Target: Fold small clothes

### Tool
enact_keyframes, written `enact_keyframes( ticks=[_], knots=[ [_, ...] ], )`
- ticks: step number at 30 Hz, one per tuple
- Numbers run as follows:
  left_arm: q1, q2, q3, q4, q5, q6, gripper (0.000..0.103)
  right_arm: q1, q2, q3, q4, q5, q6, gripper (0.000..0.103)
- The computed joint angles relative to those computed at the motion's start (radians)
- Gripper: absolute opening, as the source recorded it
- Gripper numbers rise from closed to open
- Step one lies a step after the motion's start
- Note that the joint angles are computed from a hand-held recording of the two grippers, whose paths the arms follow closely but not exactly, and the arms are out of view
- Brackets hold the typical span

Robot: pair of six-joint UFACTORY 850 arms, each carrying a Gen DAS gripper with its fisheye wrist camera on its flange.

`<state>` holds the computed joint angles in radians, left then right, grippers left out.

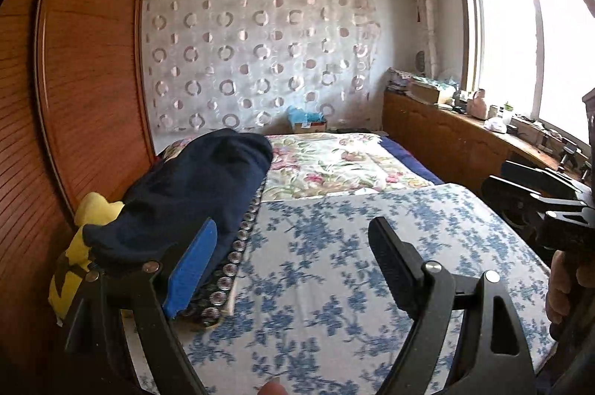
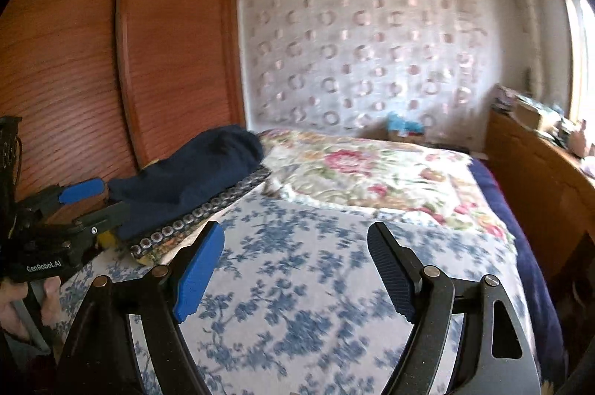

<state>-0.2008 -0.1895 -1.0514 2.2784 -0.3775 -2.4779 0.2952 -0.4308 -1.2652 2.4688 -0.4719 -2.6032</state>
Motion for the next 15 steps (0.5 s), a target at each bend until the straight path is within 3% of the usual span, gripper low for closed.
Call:
enact_keyframes(
  ticks=[7, 15],
  knots=[
    [-0.037, -0.003, -0.012, -0.078, -0.025, 0.068, 0.084, 0.040, 0.094, 0.137, 0.299, -0.017, -0.234, 0.081],
    [-0.048, 0.000, -0.006, -0.067, -0.033, 0.049, 0.084, 0.072, 0.096, 0.163, 0.413, -0.031, -0.309, 0.081]
  ],
)
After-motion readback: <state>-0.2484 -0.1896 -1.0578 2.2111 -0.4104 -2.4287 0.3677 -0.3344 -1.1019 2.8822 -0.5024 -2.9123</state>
